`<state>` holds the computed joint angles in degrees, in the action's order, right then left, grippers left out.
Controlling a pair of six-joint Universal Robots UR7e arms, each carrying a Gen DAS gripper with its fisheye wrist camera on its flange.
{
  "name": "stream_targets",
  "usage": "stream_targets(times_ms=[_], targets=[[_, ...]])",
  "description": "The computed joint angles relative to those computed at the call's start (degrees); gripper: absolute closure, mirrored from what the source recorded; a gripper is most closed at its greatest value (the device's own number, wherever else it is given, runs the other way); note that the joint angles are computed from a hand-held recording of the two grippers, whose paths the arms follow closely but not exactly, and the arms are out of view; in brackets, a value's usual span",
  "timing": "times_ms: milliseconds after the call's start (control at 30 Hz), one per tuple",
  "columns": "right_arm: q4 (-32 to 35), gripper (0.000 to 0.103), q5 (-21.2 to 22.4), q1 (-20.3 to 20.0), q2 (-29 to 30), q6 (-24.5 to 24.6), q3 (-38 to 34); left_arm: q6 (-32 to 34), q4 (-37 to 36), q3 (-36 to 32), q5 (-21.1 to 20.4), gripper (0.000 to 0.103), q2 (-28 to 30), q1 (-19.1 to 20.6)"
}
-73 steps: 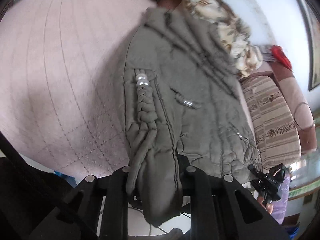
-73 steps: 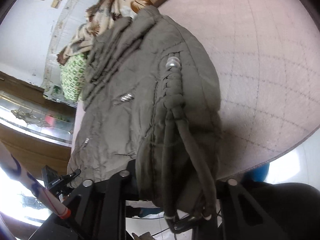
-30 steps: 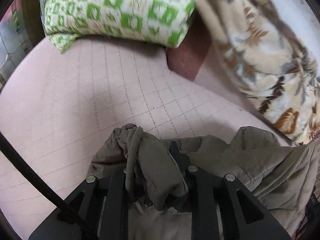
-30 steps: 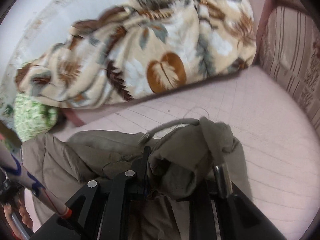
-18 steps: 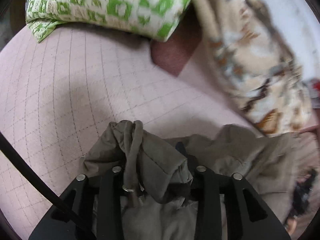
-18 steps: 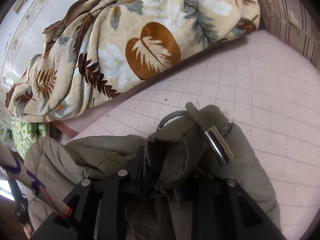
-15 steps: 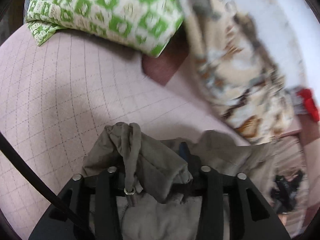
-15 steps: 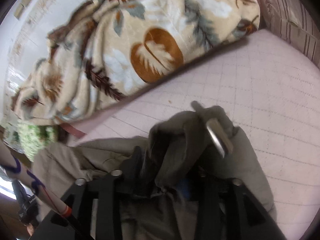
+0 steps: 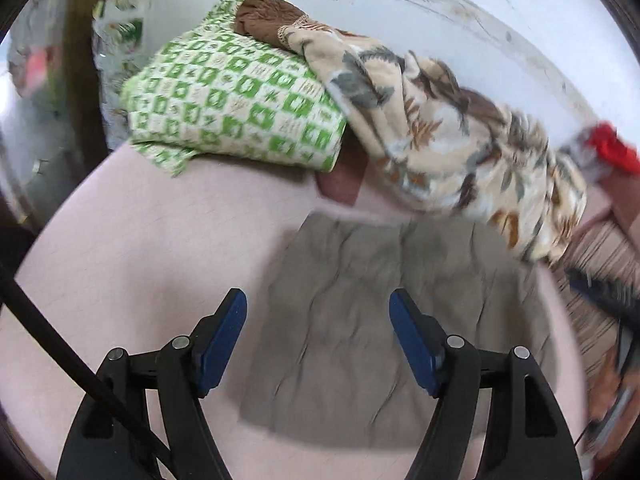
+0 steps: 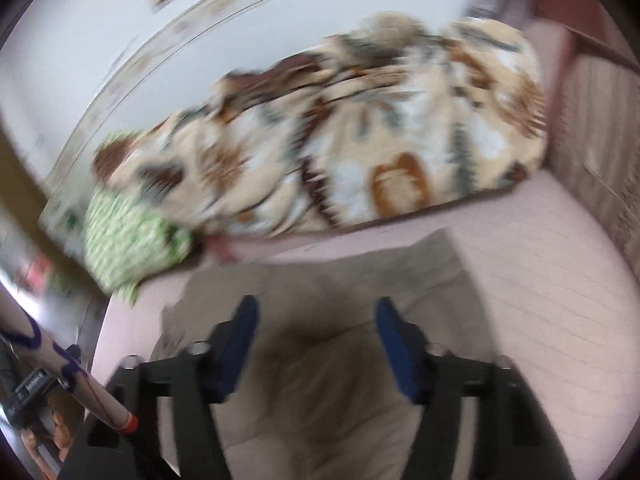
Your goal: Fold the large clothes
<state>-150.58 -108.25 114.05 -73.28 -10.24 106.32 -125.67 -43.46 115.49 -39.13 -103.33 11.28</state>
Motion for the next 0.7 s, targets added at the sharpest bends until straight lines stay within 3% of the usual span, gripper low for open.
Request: stream_targets(times_ms=[67, 167, 233, 333, 467, 567, 700], targets=[[-0.86, 0.045, -0.46, 2.57, 1.20, -1.35, 1.76, -4.23, 1.15, 3.79, -4.61, 0.030, 0.14, -4.50], [-4.47, 0.045, -3.08, 5.52, 5.56, -2.95, 3.35, -6.79, -1.98, 9.48, -8.23, 0.030, -1.06, -8.55], [-7.07, 0.045, -4.82, 6.31, 10.02, -2.90, 3.18, -6.63, -5.28, 13.06, -8.94, 0.030, -3.67, -9.42], [-14.37, 0.045, -11.61, 6.47, 18.31, -3.16, 1.41, -9.37, -5.32, 16.71, -9.78, 0.030, -7.48, -10.34], [-19.09, 0.037, -18.16, 3.75, 27.38, -1.18, -2.79, -7.13, -6.57, 18.85, -10.00, 0.030, -11.86, -7.98], [-26.42, 0.035, -19.61, 1.93, 31.85, -3.12, -4.63, -8.64, -5.16, 19.64, -10.36, 0.030, -16.34, -8.43], [-27.36, 0.034, -20.44, 1.77, 33.71, -4.60, -6.47, -14.47, -0.32, 19.11, -11.87, 0.030, -18.51, -10.88]])
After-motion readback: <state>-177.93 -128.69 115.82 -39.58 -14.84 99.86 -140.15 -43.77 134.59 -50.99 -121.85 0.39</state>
